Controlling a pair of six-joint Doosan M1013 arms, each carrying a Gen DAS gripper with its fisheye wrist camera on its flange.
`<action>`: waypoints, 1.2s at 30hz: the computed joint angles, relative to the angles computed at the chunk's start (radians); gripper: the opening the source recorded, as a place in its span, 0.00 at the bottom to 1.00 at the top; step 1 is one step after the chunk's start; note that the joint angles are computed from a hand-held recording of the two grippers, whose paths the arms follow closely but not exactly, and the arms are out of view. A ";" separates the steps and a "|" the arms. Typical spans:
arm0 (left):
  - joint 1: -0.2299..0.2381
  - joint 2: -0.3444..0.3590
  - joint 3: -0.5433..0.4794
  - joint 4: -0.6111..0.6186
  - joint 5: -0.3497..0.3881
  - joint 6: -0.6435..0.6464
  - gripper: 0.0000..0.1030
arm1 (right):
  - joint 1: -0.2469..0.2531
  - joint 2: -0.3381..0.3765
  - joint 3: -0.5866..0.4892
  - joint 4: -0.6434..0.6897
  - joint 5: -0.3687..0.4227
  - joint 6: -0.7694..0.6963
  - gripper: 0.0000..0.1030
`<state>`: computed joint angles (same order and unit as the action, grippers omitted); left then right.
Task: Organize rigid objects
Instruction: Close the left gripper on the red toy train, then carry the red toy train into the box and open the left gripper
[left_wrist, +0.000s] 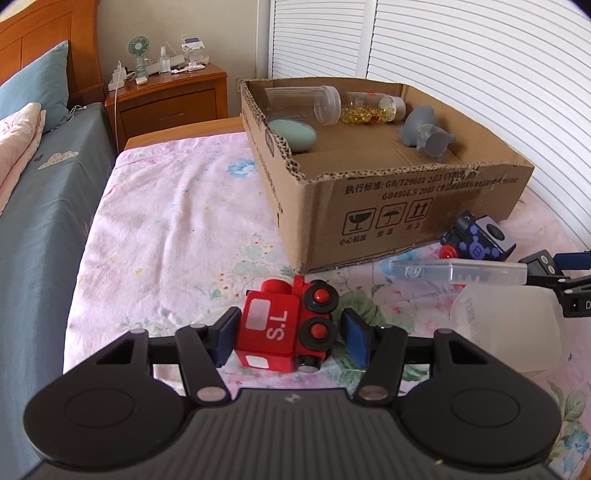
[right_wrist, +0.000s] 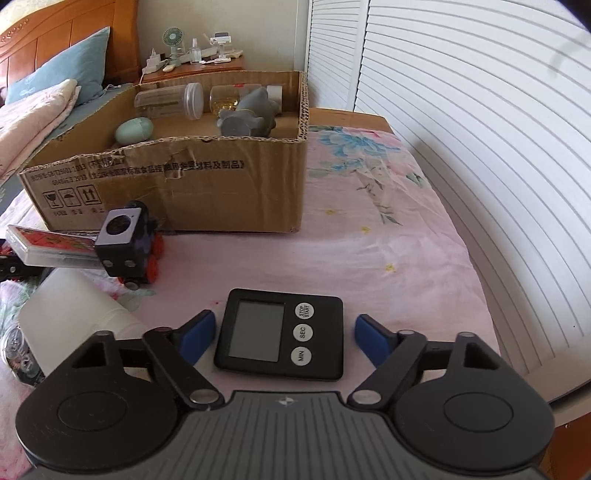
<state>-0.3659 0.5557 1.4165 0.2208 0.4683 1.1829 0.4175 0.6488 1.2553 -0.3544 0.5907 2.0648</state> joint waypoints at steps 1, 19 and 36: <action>0.000 0.001 -0.001 0.002 0.001 0.000 0.54 | 0.001 -0.001 0.000 0.000 0.000 -0.002 0.74; 0.008 0.003 -0.013 -0.069 0.013 0.089 0.47 | 0.012 0.000 -0.021 0.005 0.053 -0.048 0.73; 0.015 -0.054 -0.024 -0.193 0.068 0.359 0.47 | -0.003 -0.051 -0.007 0.141 0.024 -0.307 0.73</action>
